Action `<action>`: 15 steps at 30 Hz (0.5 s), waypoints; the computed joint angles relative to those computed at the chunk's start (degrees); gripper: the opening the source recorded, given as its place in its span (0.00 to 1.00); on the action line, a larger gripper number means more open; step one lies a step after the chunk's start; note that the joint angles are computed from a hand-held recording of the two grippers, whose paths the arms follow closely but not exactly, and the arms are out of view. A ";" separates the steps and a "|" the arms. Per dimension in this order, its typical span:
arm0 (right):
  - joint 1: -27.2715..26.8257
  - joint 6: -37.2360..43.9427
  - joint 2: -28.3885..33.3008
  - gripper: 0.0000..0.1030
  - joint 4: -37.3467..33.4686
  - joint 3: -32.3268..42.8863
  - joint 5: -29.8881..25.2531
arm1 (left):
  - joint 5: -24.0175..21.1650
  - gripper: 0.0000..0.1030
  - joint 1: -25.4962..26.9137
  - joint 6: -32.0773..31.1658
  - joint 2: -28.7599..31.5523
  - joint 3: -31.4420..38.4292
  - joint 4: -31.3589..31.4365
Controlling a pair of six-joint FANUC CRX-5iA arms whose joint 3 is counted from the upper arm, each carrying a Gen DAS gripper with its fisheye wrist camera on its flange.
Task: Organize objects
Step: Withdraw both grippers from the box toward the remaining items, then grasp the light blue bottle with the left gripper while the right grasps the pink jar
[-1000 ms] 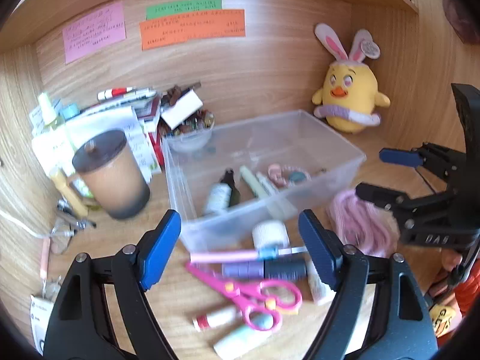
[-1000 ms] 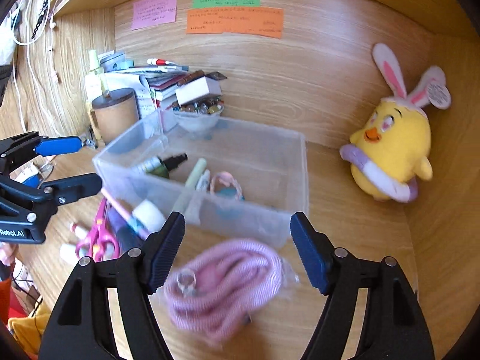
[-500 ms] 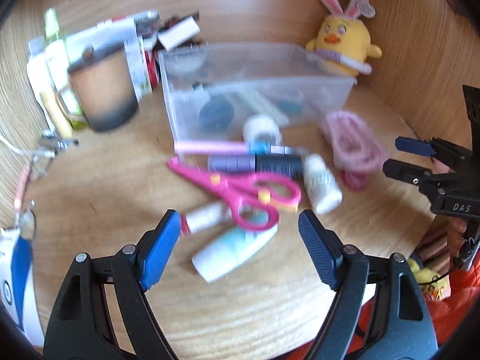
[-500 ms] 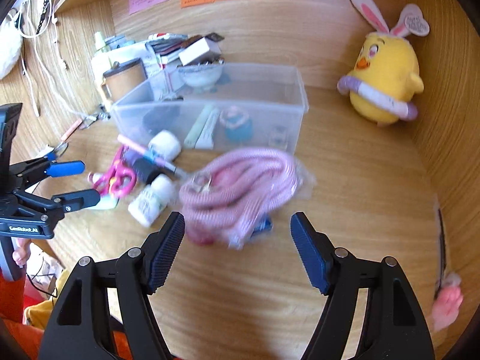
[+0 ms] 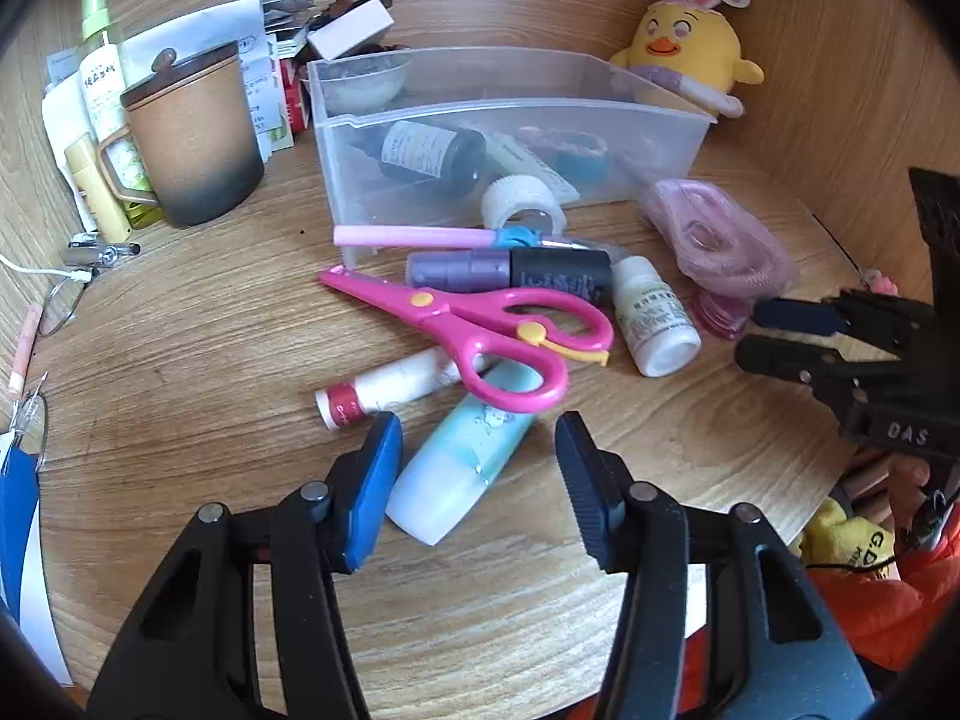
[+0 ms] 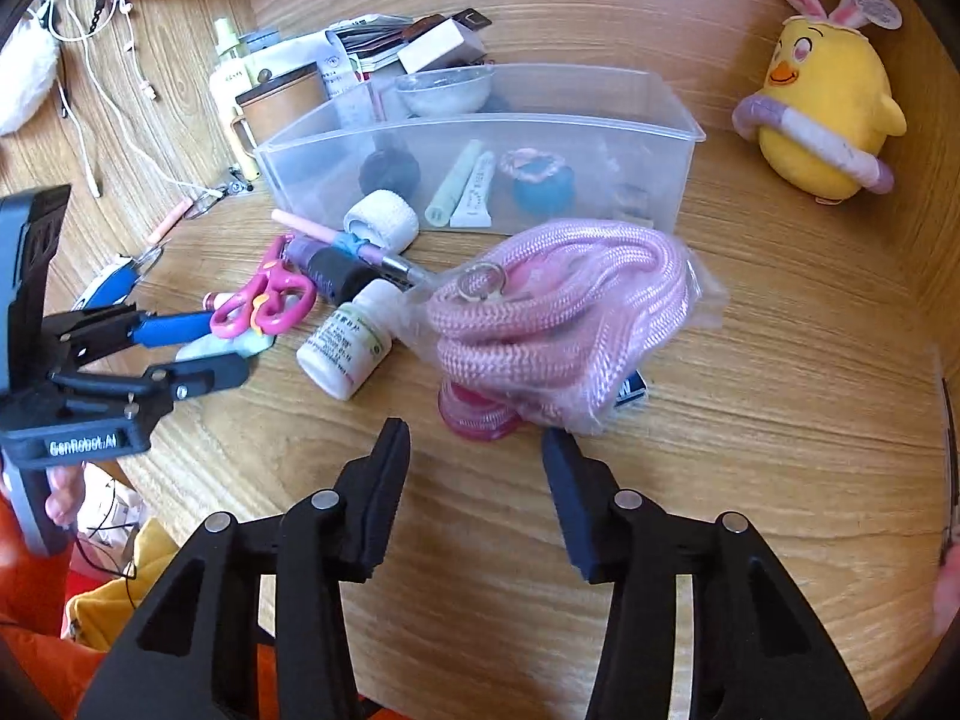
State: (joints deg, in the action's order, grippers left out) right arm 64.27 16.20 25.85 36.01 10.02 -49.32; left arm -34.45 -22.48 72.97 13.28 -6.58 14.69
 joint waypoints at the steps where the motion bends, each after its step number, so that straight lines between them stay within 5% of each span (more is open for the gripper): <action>1: -0.08 -0.13 0.20 0.41 0.10 0.23 0.06 | 0.05 0.49 0.02 -0.71 -0.17 -0.35 0.53; 11: -0.16 -0.77 2.64 0.29 2.52 2.72 -2.14 | 1.77 0.24 -1.32 3.02 -0.48 0.14 -4.65; 15: 0.10 -1.56 2.31 0.28 3.44 1.81 -1.74 | 1.46 0.24 -1.21 3.02 -0.83 -0.17 -4.57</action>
State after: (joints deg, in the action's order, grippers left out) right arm 64.37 14.64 28.16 39.45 11.83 -51.06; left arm -32.99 -23.69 75.99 12.45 -6.75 10.11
